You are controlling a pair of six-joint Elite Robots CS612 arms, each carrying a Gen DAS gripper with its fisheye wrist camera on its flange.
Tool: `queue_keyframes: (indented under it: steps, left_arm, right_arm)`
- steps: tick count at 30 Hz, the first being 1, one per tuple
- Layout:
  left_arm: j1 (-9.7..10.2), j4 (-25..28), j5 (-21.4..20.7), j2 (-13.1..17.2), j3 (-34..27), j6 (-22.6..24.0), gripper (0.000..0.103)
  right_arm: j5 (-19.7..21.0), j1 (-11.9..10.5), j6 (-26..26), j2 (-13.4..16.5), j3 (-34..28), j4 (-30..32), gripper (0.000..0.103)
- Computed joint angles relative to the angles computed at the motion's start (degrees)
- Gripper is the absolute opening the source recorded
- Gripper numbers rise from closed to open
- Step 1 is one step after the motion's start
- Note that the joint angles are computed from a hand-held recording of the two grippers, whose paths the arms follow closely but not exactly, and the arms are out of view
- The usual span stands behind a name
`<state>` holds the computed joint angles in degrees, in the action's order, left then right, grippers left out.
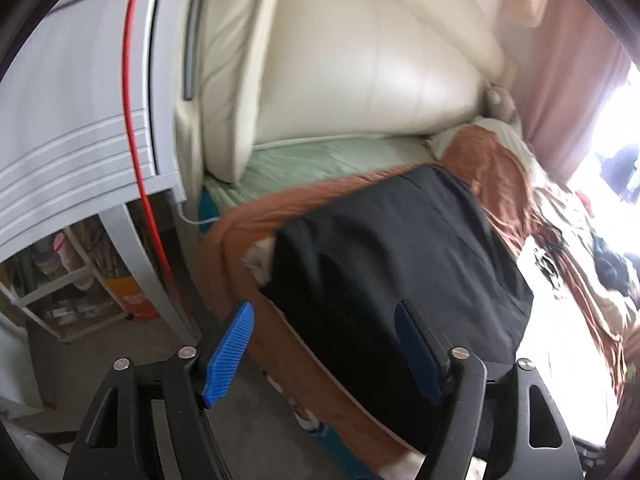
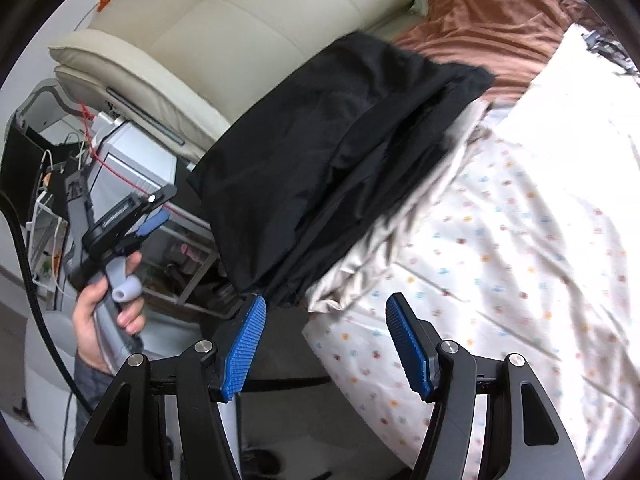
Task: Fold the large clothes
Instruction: 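Lower the jacket onto the bed corner and open both grippers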
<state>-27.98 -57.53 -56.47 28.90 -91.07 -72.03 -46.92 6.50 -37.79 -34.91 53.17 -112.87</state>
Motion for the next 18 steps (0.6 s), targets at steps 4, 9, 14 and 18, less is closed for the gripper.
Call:
queue_keyframes:
  steps: [4,9,14,18]
  left_arm:
    - [-2.01,-1.0,1.2,-1.0,1.1,3.0,0.088]
    - [-4.27,-3.0,1.6,-2.3,2.5,6.6,0.091]
    - [-6.49,-6.0,3.0,-3.2,3.3,9.5,0.094]
    - [-8.51,-8.4,4.4,-3.9,3.6,12.5,0.099]
  right_arm:
    - [0.0,-1.4,1.5,-2.2,3.2,-4.7,0.064]
    - [-0.9,-3.0,3.5,-4.9,7.3,-11.1,0.065]
    - [-1.5,-4.6,6.7,-7.4,11.2,-18.4,0.077]
    - [-1.7,-6.2,9.0,-9.4,14.1,-23.1,0.094]
